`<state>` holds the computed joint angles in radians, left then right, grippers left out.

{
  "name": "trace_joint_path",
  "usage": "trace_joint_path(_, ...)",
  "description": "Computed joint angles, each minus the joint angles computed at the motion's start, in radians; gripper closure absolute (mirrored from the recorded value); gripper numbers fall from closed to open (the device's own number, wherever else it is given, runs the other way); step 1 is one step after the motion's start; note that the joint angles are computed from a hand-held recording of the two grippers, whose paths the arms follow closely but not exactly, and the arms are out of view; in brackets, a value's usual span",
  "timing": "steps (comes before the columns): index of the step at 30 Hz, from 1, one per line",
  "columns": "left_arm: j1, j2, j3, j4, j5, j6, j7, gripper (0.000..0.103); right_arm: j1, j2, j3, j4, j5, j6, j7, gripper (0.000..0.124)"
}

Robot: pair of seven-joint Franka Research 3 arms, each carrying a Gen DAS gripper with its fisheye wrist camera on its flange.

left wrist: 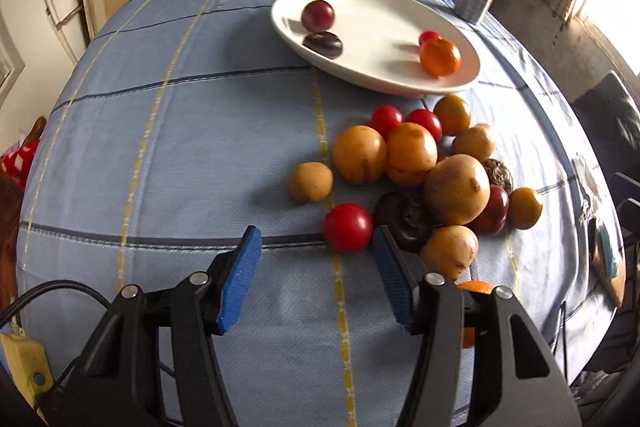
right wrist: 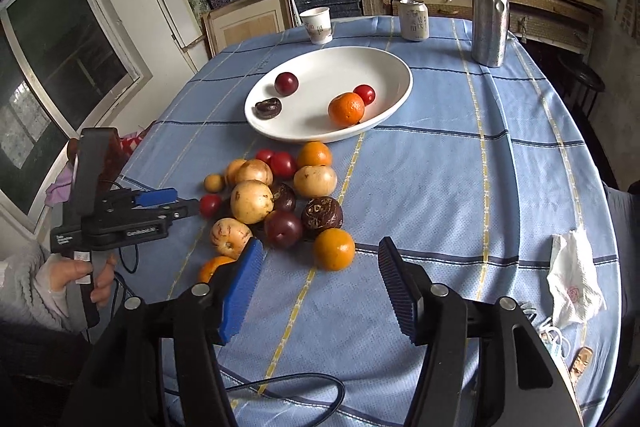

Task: Organize fruits
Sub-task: 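Grasp a red tomato with the left tool while the right tool grasps a tangerine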

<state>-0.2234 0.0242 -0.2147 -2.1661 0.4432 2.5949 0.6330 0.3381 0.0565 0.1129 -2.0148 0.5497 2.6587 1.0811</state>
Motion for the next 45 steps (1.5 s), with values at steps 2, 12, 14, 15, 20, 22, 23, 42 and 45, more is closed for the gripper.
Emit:
trace_joint_path(2, 0.0, 0.018, 0.0, 0.011, -0.006, 0.001, 0.008, 0.046, -0.001, -0.011, -0.003, -0.011, -0.007, 0.001, 0.006, 0.062)
trace_joint_path(12, 0.01, 0.054, 0.011, 0.002, -0.047, 0.112, 0.017, 0.067, -0.004, -0.058, -0.014, -0.069, -0.048, 0.01, 0.063, 0.059)
trace_joint_path(14, 0.012, 0.05, 0.007, -0.01, -0.082, 0.141, 0.051, 0.074, -0.003, -0.059, -0.014, -0.069, -0.044, 0.009, 0.062, 0.059)
trace_joint_path(15, 0.009, 0.048, 0.007, -0.012, -0.074, 0.138, 0.047, 0.074, -0.002, -0.057, -0.013, -0.067, -0.039, 0.004, 0.057, 0.059)
trace_joint_path(20, 0.005, 0.009, 0.007, -0.048, -0.059, 0.139, 0.031, 0.075, 0.011, -0.03, 0.0, -0.032, -0.006, -0.051, -0.004, 0.059)
trace_joint_path(22, 0.005, -0.027, 0.006, -0.075, -0.042, 0.129, 0.014, 0.075, 0.021, -0.002, 0.01, -0.003, -0.003, -0.095, -0.034, 0.059)
trace_joint_path(23, 0.007, -0.044, 0.005, -0.087, -0.033, 0.124, 0.003, 0.075, 0.027, 0.014, 0.016, 0.013, -0.011, -0.116, -0.043, 0.059)
trace_joint_path(42, 0.049, -0.298, -0.016, -0.278, -0.044, 0.025, -0.095, 0.075, 0.083, 0.192, 0.061, 0.131, -0.081, -0.184, -0.089, 0.077)
trace_joint_path(45, 0.051, -0.275, -0.02, -0.257, -0.039, 0.031, -0.099, 0.075, 0.066, 0.176, 0.061, 0.119, -0.05, -0.197, -0.111, 0.077)
